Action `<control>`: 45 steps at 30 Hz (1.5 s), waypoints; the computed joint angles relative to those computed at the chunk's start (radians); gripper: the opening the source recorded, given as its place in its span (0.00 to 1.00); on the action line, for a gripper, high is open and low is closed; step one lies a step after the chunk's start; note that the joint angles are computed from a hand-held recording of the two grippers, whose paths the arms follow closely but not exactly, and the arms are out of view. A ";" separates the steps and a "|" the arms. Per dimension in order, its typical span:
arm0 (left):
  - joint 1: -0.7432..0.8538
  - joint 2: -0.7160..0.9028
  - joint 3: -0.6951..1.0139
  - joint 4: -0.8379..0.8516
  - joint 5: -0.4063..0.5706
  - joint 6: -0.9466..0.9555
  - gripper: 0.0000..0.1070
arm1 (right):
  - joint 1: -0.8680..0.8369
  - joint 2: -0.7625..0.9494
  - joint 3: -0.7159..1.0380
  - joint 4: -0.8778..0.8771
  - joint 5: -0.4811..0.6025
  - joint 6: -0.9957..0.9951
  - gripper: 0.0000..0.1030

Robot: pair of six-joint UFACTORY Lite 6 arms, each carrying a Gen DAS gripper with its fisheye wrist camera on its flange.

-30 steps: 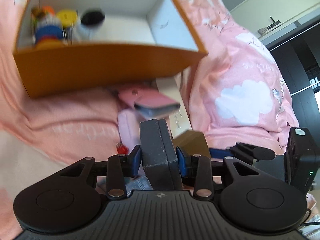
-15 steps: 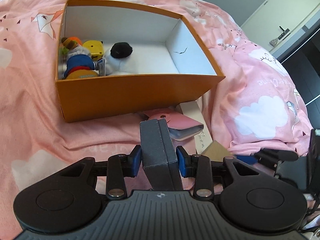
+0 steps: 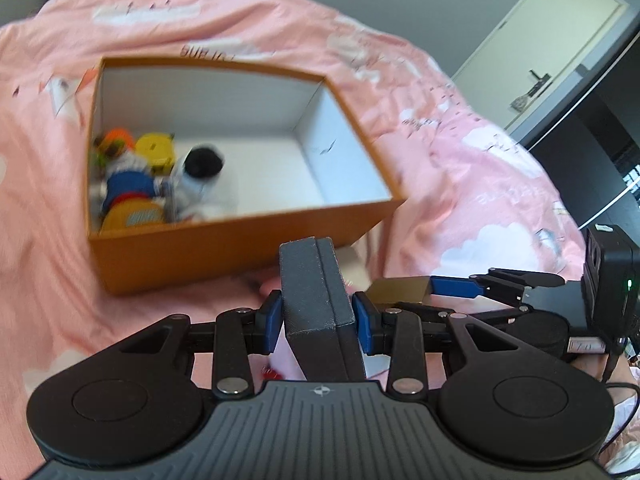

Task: Organize objects
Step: 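Lift both boxes and carry them over the orange box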

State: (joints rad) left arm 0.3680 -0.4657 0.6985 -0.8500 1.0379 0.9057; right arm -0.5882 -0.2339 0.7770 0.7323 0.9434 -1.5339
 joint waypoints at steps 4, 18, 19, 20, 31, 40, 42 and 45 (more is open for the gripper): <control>-0.012 0.008 0.059 -0.039 0.019 0.008 0.38 | -0.012 0.040 0.103 0.051 0.081 0.031 0.62; -0.042 0.230 0.339 -0.135 -0.089 0.076 0.34 | 0.181 0.193 0.433 0.148 0.079 0.186 0.62; -0.055 0.259 0.365 -0.130 -0.118 0.069 0.34 | 0.203 0.226 0.468 0.140 0.075 0.215 0.62; -0.066 0.294 0.393 -0.128 -0.142 0.066 0.34 | 0.227 0.262 0.504 0.130 0.065 0.245 0.62; -0.141 0.680 0.684 -0.125 -0.276 0.007 0.34 | 0.520 0.639 0.792 -0.044 -0.216 0.528 0.62; -0.152 0.898 0.857 -0.124 -0.284 -0.029 0.34 | 0.680 0.975 1.128 -0.340 -0.339 0.823 0.62; -0.151 0.940 0.893 -0.127 -0.279 -0.035 0.34 | 0.699 1.038 1.207 -0.403 -0.329 0.883 0.62; -0.152 0.991 0.936 -0.124 -0.276 -0.049 0.34 | 0.733 1.082 1.245 -0.500 -0.364 0.937 0.62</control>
